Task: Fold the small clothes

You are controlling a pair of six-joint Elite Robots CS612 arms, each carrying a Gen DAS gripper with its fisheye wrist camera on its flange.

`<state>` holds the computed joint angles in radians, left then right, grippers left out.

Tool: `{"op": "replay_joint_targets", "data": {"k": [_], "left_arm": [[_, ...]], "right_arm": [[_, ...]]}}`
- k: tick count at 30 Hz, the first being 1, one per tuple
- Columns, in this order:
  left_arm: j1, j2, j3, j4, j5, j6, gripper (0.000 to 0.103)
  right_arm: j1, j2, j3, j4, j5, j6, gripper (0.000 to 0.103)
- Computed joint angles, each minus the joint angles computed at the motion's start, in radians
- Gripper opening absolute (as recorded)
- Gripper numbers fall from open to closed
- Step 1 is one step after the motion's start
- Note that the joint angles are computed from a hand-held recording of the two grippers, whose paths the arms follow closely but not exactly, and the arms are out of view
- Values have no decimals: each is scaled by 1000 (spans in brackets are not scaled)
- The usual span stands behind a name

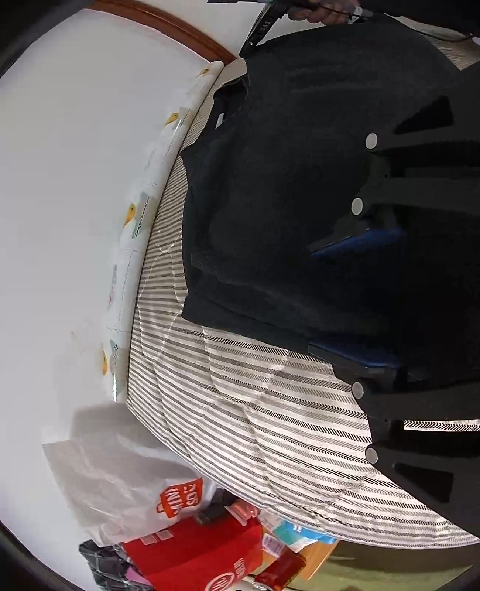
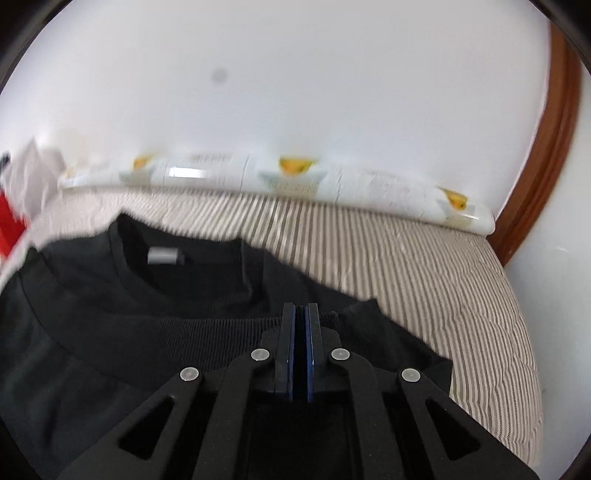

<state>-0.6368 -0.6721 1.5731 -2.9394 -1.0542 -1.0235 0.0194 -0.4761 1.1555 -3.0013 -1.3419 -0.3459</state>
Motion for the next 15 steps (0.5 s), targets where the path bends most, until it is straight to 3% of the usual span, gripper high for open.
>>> {"op": "replay_joint_targets", "data": {"k": [5,7,10,13,15], "left_arm": [[0,-3,7,-2,-3,-7,47],[0,-4,7,2,-3,-12,48],[-2,-8,13,-3,-9,-14,49],[-8,-16,25,-22,-7,-10,51],[-14,-21,33,-27,-1,-14,52]], "right_arm": [[20,53,-102,138,-68,-11,5],[18,63,-121,180,-61,7,5],[3,44,-107,202,-24,46,20],[-19,13,-44,105,-32,113,34],[-26,5,-24,97,-50,100,35]]}}
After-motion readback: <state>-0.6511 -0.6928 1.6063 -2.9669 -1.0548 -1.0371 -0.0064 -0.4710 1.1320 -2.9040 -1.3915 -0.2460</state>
